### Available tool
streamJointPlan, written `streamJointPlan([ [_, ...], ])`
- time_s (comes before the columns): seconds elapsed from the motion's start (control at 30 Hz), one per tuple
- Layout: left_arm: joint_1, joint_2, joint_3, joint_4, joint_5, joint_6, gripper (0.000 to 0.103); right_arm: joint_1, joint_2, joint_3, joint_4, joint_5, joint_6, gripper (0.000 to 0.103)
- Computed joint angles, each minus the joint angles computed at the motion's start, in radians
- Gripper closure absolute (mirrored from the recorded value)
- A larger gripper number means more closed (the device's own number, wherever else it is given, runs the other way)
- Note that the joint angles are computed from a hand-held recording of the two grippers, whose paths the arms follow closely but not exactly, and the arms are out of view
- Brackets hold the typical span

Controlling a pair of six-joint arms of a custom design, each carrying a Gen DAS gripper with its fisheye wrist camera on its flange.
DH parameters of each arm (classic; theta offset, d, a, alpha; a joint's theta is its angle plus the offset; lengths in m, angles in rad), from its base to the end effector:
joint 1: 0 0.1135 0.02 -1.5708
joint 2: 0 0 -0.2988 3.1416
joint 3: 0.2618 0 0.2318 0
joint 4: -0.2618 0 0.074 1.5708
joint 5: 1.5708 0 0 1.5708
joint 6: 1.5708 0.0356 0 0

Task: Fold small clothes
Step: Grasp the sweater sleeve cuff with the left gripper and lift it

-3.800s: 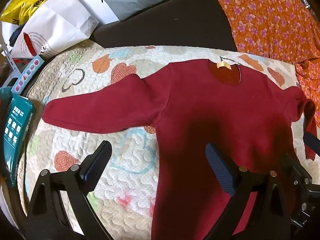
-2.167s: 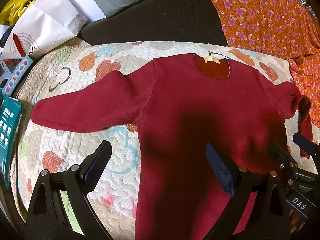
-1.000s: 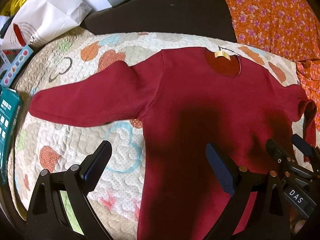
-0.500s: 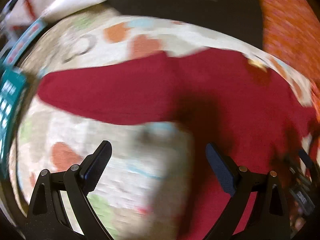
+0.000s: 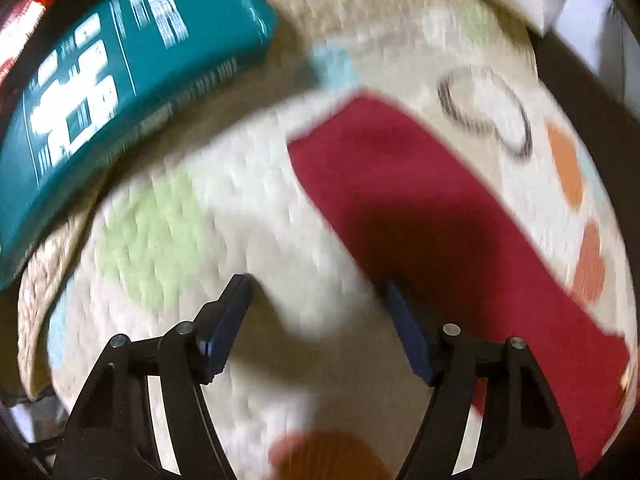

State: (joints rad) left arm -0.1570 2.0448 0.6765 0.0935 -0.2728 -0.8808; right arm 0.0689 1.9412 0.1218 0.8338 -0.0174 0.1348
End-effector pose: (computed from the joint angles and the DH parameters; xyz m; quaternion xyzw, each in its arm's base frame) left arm 0.2897 -0.0361 0.0685 -0.3657 0.9093 0.0443 0.1936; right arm 0.1913 0.0138 0.0689 0.0290 0.9570 0.0376 0.2861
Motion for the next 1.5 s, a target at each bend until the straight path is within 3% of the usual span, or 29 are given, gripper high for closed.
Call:
streamJointPlan([
  [0.07, 0.007, 0.013, 0.023, 0.033, -0.02, 0.032, 0.034, 0.003, 0.02, 0.01, 0.003, 0.006, -0.001, 0.017],
  [0.17, -0.038, 0.064, 0.076, 0.037, -0.075, 0.064, 0.056, 0.008, 0.049, 0.019, 0.013, 0.01, 0.01, 0.017],
  [0.2, -0.062, 0.071, 0.086, 0.04, -0.095, 0.078, 0.078, 0.009, 0.054, 0.02, 0.015, 0.008, 0.011, 0.017],
  [0.23, -0.076, 0.076, 0.1, 0.045, -0.085, 0.122, 0.093, 0.01, 0.057, 0.019, 0.016, 0.008, 0.01, 0.017],
  [0.3, -0.096, 0.071, 0.141, -0.016, -0.091, 0.135, 0.094, 0.011, 0.054, 0.014, 0.019, 0.008, 0.007, 0.017],
  [0.43, -0.165, -0.064, 0.102, 0.001, -0.023, 0.123, 0.094, -0.007, 0.016, -0.004, 0.013, -0.001, -0.009, 0.017],
  [0.6, -0.371, -0.225, 0.172, -0.081, 0.024, 0.093, 0.095, -0.065, -0.055, -0.031, -0.005, -0.036, -0.024, 0.017],
  [0.7, -0.521, -0.235, 0.278, -0.104, 0.05, 0.095, 0.095, -0.112, -0.106, -0.046, -0.027, -0.058, -0.043, 0.017],
  [0.83, -0.65, -0.133, 0.404, -0.111, 0.092, 0.077, 0.095, -0.202, -0.17, -0.056, -0.066, -0.114, -0.083, 0.017],
  [1.0, -0.734, 0.188, 0.637, -0.151, 0.19, 0.052, 0.095, -0.33, -0.17, -0.051, -0.081, -0.179, -0.14, 0.017],
  [1.13, -0.785, 0.34, 0.842, -0.335, 0.235, 0.097, 0.093, -0.427, -0.137, -0.029, -0.095, -0.217, -0.191, 0.017],
  [1.2, -0.808, 0.317, 0.843, -0.366, 0.197, 0.111, 0.093, -0.467, -0.135, -0.015, -0.11, -0.253, -0.211, 0.017],
  [1.33, -0.84, 0.175, 0.76, -0.458, 0.081, 0.153, 0.075, -0.48, -0.126, 0.04, -0.158, -0.35, -0.214, 0.017],
  [1.37, -0.845, 0.116, 0.677, -0.418, 0.05, 0.144, 0.07, -0.467, -0.119, 0.053, -0.163, -0.365, -0.209, 0.017],
  [1.4, -0.844, 0.06, 0.603, -0.388, 0.018, 0.12, 0.057, -0.444, -0.107, 0.066, -0.161, -0.371, -0.197, 0.017],
  [1.43, -0.84, 0.024, 0.542, -0.359, -0.01, 0.098, 0.05, -0.41, -0.092, 0.085, -0.158, -0.359, -0.179, 0.017],
  [1.5, -0.825, -0.034, 0.44, -0.311, -0.056, 0.087, 0.046, -0.343, -0.068, 0.123, -0.16, -0.341, -0.145, 0.017],
])
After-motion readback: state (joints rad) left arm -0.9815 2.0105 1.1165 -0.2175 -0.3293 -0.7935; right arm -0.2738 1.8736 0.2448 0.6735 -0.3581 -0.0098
